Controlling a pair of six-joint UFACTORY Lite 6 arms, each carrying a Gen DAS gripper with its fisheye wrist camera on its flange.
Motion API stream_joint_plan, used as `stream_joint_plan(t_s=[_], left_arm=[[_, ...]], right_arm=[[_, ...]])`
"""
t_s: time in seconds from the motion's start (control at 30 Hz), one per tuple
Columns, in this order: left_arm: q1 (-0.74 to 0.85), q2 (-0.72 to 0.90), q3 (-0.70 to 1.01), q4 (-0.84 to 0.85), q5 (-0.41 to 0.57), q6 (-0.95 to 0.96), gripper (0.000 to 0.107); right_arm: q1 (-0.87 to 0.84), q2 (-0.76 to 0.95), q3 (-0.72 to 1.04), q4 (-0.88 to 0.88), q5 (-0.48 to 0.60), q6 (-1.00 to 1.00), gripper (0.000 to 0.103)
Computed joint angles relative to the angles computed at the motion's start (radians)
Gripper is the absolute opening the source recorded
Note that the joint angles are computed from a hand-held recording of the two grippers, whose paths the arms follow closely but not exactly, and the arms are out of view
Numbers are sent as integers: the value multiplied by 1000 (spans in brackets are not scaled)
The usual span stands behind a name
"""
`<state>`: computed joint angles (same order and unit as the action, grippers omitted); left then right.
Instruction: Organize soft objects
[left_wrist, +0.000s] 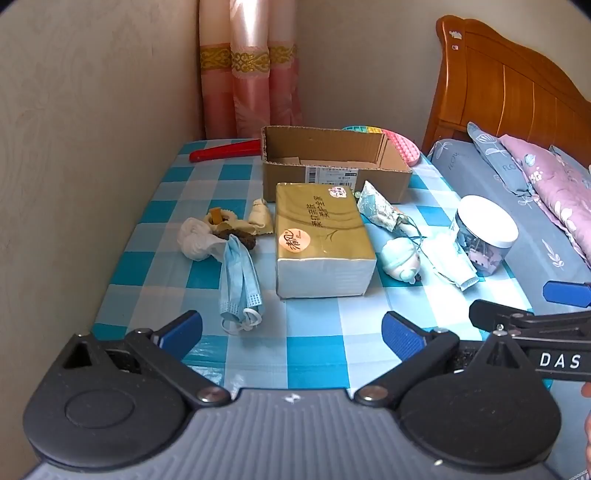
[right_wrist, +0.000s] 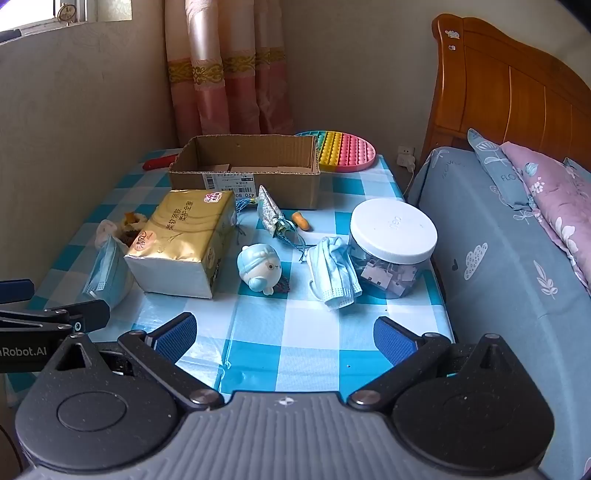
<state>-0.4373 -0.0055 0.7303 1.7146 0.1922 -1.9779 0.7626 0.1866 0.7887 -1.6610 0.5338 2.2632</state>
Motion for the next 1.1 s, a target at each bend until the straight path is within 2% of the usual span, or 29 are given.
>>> stream_joint_plan(t_s=[0.27, 1.1], left_arm=[[-4, 4, -1, 44, 7, -46, 102], [2, -2, 3, 11, -2, -12, 102]], right_arm=[[8, -8, 0, 11, 5, -11, 103], [5, -14, 3, 23, 6, -27, 103]])
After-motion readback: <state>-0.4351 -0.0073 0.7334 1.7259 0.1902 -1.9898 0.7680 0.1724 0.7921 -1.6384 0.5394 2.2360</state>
